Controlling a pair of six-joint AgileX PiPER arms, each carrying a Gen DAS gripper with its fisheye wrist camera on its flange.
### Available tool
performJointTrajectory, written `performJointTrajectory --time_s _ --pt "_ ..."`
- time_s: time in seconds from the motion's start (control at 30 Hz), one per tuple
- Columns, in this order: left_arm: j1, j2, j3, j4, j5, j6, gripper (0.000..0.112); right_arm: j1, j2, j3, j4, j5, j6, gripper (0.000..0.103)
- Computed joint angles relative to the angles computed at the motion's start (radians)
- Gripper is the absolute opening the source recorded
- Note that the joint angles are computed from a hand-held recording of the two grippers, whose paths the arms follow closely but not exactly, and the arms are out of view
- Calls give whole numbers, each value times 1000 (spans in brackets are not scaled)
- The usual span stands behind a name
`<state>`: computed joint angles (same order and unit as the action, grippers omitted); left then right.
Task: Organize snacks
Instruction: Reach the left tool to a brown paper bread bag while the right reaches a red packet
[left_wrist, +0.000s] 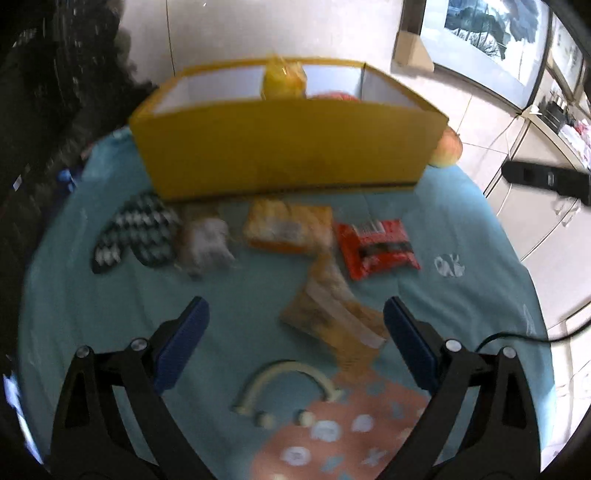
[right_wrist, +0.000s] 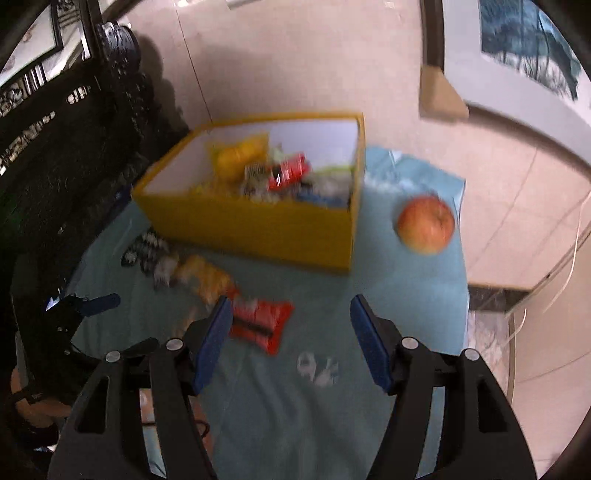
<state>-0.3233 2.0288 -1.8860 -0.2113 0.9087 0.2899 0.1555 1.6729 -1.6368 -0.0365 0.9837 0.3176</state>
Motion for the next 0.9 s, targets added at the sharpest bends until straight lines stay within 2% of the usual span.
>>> performJointTrajectory --time_s 0.07,0.13,0.17,0.2,0.23,0.27,0.3,0.37,0.47,0.53,0.6,0.7,0.77,0.83,0.87,0.9 --pt "-28 4 30 32 -62 -58 97 15 -5 28 -18 -10 22 67" --pt "-49 39 15 82 -81 -115 97 23 -4 50 -27 -16 42 67" --pt "-58 71 -6 112 -65 -131 89 26 0 55 -27 -11 46 67" --pt "-53 104 -21 103 -44 -109 72 25 8 50 -27 -3 45 67" --pt "-48 114 -4 108 -53 -90 60 28 16 48 -31 7 45 67" --pt "-43 90 50 105 -101 -55 48 32 23 46 -39 15 43 67" --pt "-31 62 103 73 -142 7 45 38 26 51 -47 17 42 67" --pt "14 25 159 -37 -151 163 37 51 39 51 -62 16 26 67" --pt "63 -19 225 -82 -180 289 37 92 82 37 -98 -7 -17 67" --pt "98 -28 230 -108 -163 321 45 121 124 10 -116 -25 -55 67" --pt "122 -28 214 -82 -138 291 74 139 179 -34 -104 -35 -118 68" --pt "139 -17 185 0 -107 202 96 155 285 -142 -100 -14 -228 69" --pt "153 3 151 1 -67 168 101 163 361 -223 -119 32 -274 72" --pt "152 1 147 8 -55 148 101 172 447 -312 -151 102 -302 76" --pt "150 1 150 9 -56 145 101 174 453 -310 -165 94 -296 87" --pt "151 1 147 6 -50 147 101 176 451 -299 -191 74 -270 93"
